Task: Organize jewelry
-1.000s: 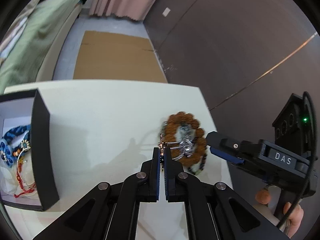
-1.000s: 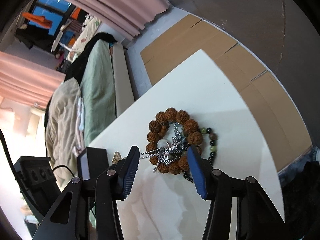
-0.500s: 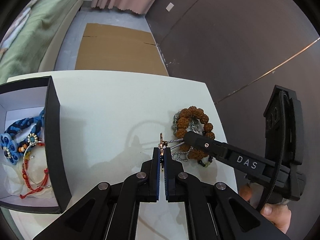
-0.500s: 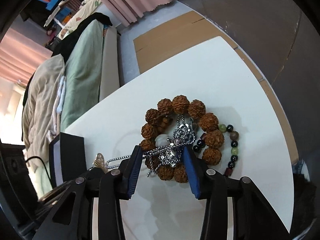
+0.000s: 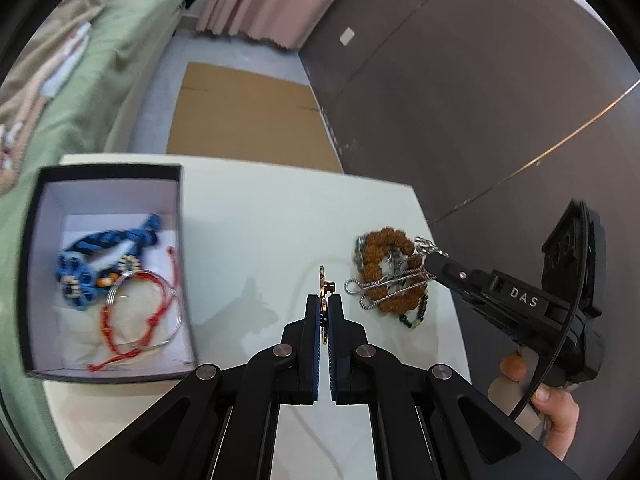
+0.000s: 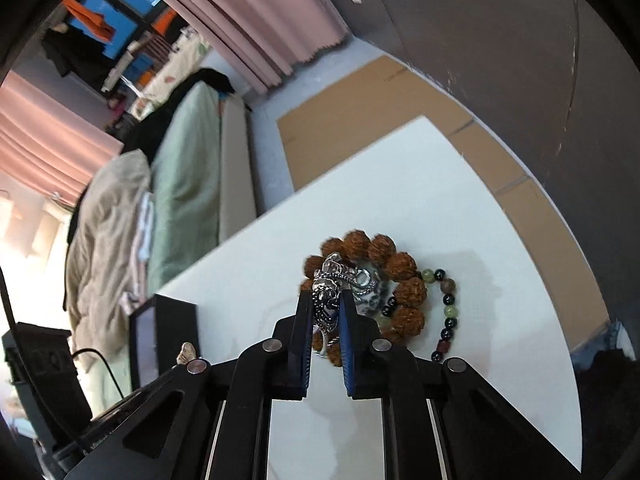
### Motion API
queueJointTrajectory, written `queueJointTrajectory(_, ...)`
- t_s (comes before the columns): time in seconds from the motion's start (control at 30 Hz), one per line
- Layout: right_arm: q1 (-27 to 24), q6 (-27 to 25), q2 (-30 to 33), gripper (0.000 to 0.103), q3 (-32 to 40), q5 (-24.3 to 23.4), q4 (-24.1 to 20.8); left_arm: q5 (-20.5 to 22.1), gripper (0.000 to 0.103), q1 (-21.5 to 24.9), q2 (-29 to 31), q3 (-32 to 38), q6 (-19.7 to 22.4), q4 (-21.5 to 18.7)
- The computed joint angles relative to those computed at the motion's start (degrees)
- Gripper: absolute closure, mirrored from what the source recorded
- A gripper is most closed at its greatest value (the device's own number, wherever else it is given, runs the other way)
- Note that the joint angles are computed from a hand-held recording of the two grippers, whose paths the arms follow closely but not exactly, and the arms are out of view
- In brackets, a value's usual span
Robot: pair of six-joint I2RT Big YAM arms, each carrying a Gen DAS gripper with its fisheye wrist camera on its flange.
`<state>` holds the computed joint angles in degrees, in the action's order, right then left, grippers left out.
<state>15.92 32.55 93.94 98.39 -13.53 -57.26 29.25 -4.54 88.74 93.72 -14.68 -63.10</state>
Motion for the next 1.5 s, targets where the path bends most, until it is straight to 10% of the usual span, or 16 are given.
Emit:
queueJointTrajectory(0.9,8.48,3.80,-6.60,0.090,-3.92,-2.60,19.04,2.27,0.096,11.52,-5.34,-4.01,-4.39,5.11)
queueJointTrajectory(1.07,10.36,3.18,-5.74,0.090,-1.74,-2.70,19.18,2.20,0.031,13.27,-5.86,-3.83,-6.37,6.39)
queueJointTrajectory(1.5,15.30,-2.21,0.45,0.090,11.57,0.03,12.17,2.93,0.028,18.22,-8.60,-4.35,-7.45,10.84)
